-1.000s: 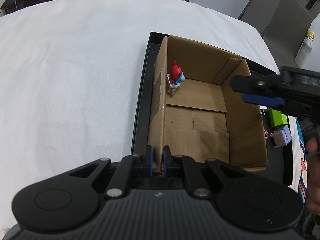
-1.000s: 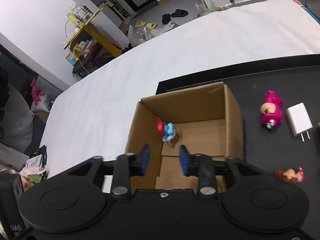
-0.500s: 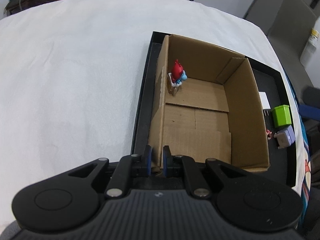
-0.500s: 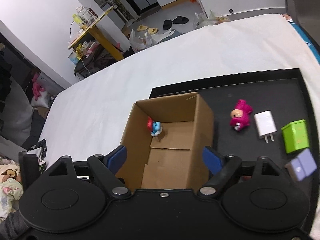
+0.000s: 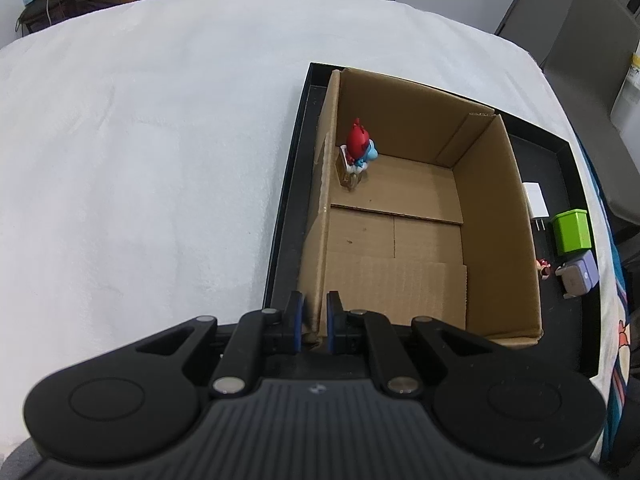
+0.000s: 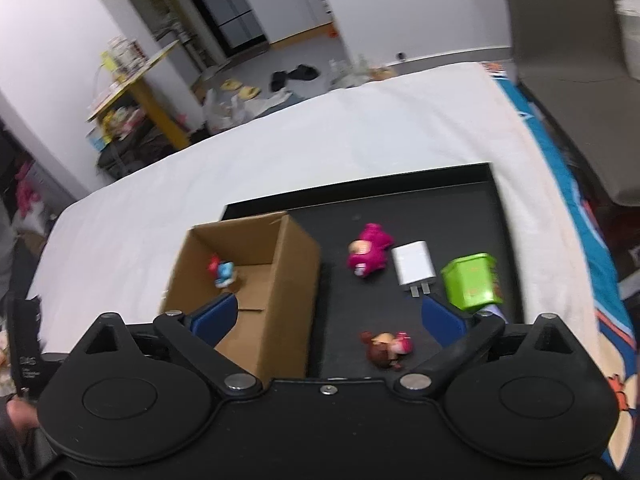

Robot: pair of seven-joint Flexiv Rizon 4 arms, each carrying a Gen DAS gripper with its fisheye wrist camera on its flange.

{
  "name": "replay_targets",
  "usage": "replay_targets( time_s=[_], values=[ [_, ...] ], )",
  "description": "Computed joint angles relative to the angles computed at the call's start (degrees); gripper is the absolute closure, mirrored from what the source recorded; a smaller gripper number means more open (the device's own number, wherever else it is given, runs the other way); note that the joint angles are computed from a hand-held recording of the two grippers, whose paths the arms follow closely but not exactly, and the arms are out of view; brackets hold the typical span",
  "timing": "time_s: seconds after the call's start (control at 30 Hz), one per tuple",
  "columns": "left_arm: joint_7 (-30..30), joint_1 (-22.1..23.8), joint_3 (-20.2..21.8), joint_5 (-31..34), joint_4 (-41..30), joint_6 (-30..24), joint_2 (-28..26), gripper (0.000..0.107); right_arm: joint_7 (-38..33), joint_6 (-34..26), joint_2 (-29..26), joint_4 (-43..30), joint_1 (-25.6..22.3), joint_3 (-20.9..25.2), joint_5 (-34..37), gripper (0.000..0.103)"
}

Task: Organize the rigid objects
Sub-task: 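Move the right gripper to the lavender block and grasp it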

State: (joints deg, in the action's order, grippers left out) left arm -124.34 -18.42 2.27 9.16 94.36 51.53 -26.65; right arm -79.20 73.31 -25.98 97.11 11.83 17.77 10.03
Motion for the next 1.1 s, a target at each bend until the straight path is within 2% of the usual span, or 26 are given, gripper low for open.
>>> replay_targets(
  time_s=[0.17, 0.3, 0.6, 0.77, 0.97, 1.1],
  values=[
    [-0.42, -0.49, 0.27, 0.89, -0.91, -1.39, -0.21, 0.097, 3.27, 2.06, 0.68, 2.58, 1.51, -3.16, -3.07, 0.0],
    [-0.94, -0.75, 0.34, 1.52, -1.6, -2.32, -0.27, 0.097, 1.45, 0.45, 0.67, 2.55, -1.31, -0.98, -1.95, 0.0],
    [-2.01, -0.89, 0.32, 2.13, -2.43, -3.6, -0.74, 0.097, 0.44, 0.51, 1.79, 4.77, -1.78, -2.45, -2.32, 0.0],
    [-2.48, -1.14, 0.39, 2.65, -2.82, -3.94, -0.91, 0.097, -3.61, -0.87, 0.96, 3.91, -3.57, -0.81, -1.18, 0.0],
    [-2.58, -1.06, 0.27, 2.58, -2.87, -3.95, -0.93, 0.096, -6.17, -1.87, 0.3, 3.95, -2.25, -2.52, -3.98, 0.0],
    [-2.76, -1.0, 0.26, 2.43, -2.73, -3.79, -0.92, 0.096, -10.3, -3.88, -0.97, 1.85, -4.66, -0.11, -1.33, 0.001]
  ],
)
